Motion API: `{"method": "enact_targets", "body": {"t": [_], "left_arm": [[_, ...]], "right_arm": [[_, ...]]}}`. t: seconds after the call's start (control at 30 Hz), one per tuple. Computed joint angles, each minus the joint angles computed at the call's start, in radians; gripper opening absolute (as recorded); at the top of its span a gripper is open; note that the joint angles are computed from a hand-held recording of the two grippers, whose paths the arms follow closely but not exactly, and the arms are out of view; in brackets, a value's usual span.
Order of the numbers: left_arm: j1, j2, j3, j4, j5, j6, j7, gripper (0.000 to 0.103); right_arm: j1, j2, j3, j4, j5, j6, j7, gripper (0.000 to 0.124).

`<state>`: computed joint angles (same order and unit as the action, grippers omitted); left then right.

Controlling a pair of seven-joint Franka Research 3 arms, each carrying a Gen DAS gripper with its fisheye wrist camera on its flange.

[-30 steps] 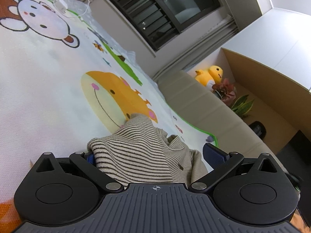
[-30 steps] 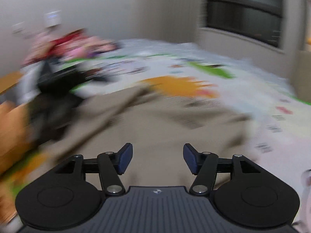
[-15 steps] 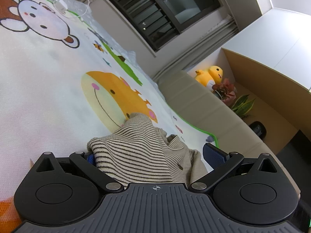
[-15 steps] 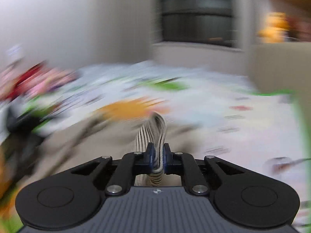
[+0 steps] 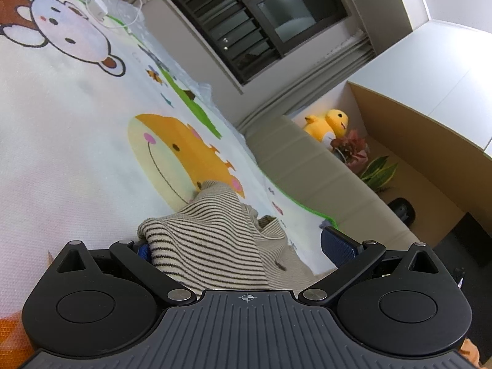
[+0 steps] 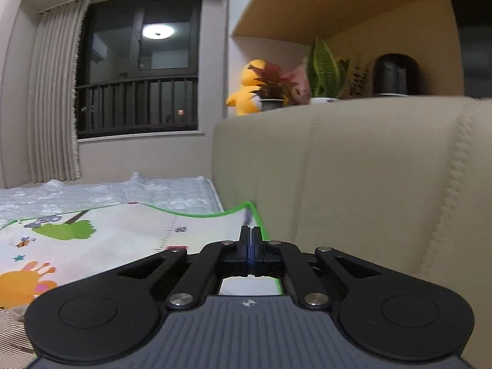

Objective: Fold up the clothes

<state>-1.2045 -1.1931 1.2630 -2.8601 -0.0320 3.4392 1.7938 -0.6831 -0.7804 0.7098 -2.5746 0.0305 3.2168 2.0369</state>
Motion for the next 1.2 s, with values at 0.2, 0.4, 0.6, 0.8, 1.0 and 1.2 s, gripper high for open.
{"method": "enact_targets", "body": {"t": [0.2, 0.4, 0.6, 0.8, 1.0, 1.2], "left_arm": [[-0.002, -0.021, 0.011, 0.0, 0.003, -0.002, 0.007, 0.103], [-0.01, -0.053, 0.026, 0.001, 0.002, 0.0, 0.021, 0.103], [-0.014, -0.061, 0.029, 0.002, -0.006, 0.001, 0.031, 0.103], [-0.019, -0.054, 0.027, 0.007, -0.011, 0.003, 0.032, 0.103], [-0.019, -0.054, 0.026, 0.006, -0.011, 0.004, 0.033, 0.103], [-0.02, -0.064, 0.031, 0.004, -0.008, 0.006, 0.035, 0.103]], "right_arm": [[0.039, 0.14, -0.002, 0.065, -0.034, -0.114, 0.026, 0.008], [0.065, 0.259, -0.046, 0.018, -0.059, -0.153, 0.115, 0.038], [0.063, 0.392, -0.027, -0.016, -0.081, -0.054, 0.256, 0.048], [0.28, 0.457, -0.191, -0.015, -0.054, 0.06, 0.178, 0.01], [0.432, 0.388, -0.269, -0.014, -0.017, 0.177, 0.085, 0.008], [0.531, 0.36, -0.258, 0.048, 0.002, 0.183, -0.017, 0.008]]}}
